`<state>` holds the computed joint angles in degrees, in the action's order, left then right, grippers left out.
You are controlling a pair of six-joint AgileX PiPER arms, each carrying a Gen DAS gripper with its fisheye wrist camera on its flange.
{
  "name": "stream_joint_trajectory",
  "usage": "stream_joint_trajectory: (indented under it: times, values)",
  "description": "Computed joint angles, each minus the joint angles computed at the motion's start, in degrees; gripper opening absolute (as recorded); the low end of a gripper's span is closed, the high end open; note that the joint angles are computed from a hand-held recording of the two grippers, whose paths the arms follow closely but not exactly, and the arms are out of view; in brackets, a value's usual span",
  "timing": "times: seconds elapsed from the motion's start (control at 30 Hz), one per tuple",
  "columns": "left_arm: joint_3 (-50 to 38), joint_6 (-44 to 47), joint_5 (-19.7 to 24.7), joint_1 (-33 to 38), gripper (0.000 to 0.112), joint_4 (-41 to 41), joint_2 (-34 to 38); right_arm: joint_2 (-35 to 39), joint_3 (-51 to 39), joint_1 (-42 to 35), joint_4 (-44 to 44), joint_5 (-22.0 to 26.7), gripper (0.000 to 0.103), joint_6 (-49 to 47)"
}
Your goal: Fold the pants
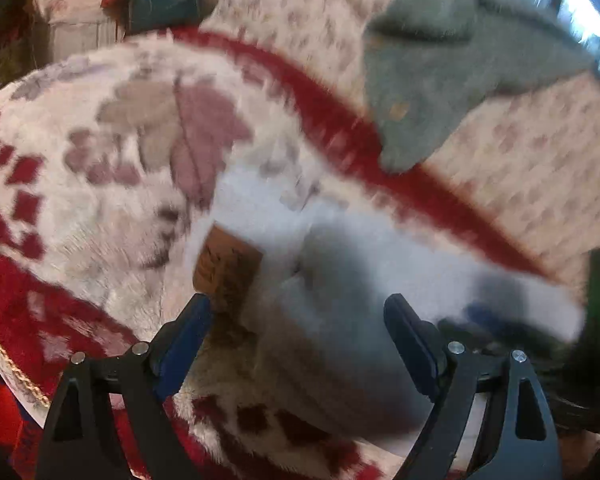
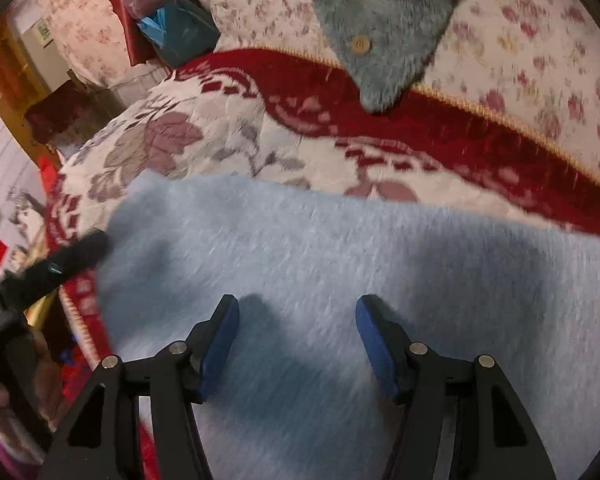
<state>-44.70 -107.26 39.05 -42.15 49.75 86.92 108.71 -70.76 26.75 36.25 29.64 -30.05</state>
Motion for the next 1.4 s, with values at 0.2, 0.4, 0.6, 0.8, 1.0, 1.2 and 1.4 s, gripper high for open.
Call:
stream_joint_trajectory:
  times: [0.2,0.4,0.6,0.8,1.0,1.2,1.4]
  values:
    - [5.0,-6.4,-6.0,1.4,0.088,3.2,-2.5,-2.2,-0.5,-1.8,-2.1,3.4,0.066,1.5]
    - [0.8,0.4,-2.1,2.3,0.088,-1.8,1.4,-4.9,5.5,-4.8,1.5,0.6,0.068,-5.7]
    - [-3.1,-2.7,6.0,-3.9,0.088,0.2,1.3,-10.2,7.6,-11.3,2.7,5.2,0.068,-8.0]
    - [-16.0,0.1,16.7,-10.3,0.09,-0.3,6.5,-10.8,7.2,-27.5,-5.4,8.5,0.069,-7.8]
    - [-25.6,1.0,19.6,-12.9,0.091,2.2,11.0,-10.1,7.7,-52.3,2.4,22.0,0.067,-22.2]
    - [-39.6,10.9,16.2,-13.3,0.091,-1.0,19.1,-20.3,12.3,-69.2,5.8,28.3,0.068,-34.0]
    - [-56.9,29.9,6.5,-9.9,0.091,-17.6,30.7,-20.5,6.8,-85.2,7.6,32.1,0.079,-36.1]
